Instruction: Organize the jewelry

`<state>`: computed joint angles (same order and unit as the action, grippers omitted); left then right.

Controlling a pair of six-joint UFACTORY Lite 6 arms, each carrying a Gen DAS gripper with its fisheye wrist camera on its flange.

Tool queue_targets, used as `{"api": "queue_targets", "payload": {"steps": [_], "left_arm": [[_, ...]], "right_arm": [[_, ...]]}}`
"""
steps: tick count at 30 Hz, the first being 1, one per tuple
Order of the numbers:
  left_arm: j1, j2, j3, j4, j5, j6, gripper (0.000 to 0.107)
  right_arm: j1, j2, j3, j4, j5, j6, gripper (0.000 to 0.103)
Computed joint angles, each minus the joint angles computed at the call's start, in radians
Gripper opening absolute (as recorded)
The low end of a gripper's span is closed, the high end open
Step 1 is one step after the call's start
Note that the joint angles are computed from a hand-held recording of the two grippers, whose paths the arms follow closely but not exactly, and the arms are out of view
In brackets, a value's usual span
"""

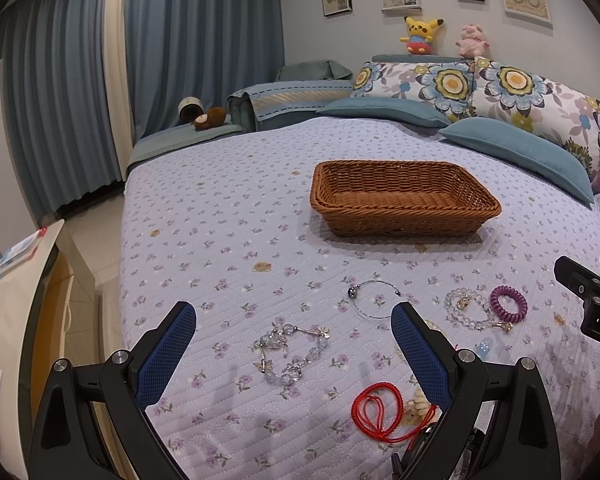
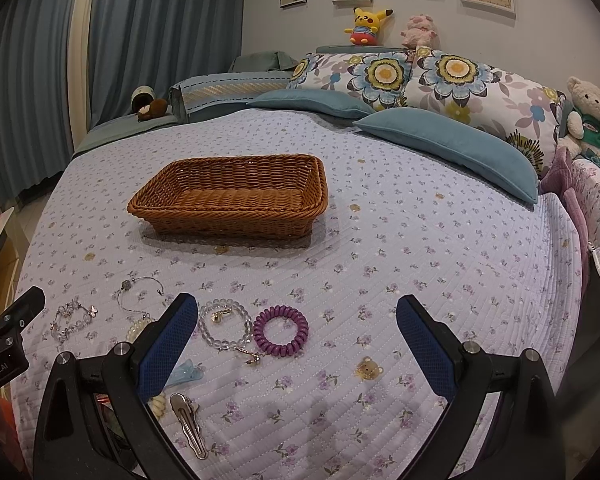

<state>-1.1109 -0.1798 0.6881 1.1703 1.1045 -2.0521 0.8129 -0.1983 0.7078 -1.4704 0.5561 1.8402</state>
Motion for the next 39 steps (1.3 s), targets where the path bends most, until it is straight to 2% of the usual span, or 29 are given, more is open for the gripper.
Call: {"api": "queue_targets", "payload": {"steps": [21, 28, 30, 34, 36, 38, 39], "left_arm": [[0.000, -0.006, -0.004, -0.004, 0.004, 0.005, 0.099], [0.041, -0.114, -0.076, -0.020, -0.005, 0.049, 0.099], [0.120, -0.230, -0.144, -0.047, -0.095, 0.127, 0.099], [0.297, -0.372, -0.240, -0.133, -0.277, 0.278, 0.098], [0.389, -0.367, -0.248, -0.197, -0.368, 0.392, 0.097], [0.429, -0.323, -0.238, -0.220, -0.396, 0.444, 0.095], [0.460, -0.301, -0.236, -0.241, -0.434, 0.477, 0.088]], "right_arm": [[0.003, 0.013, 0.008, 0.010, 0.002, -0.016, 0.100], [-0.043, 0.015, 0.020, 0.020, -0.007, -0.071, 0.100], [-0.097, 0.004, 0.007, 0.006, -0.041, -0.081, 0.100], [-0.225, 0.039, 0.028, 0.030, -0.157, -0.139, 0.091], [-0.288, 0.073, 0.050, 0.068, -0.222, -0.187, 0.089], [-0.339, 0.099, 0.066, 0.099, -0.287, -0.222, 0.088], [-0.371, 0.115, 0.079, 0.152, -0.332, -0.282, 0.084]]}}
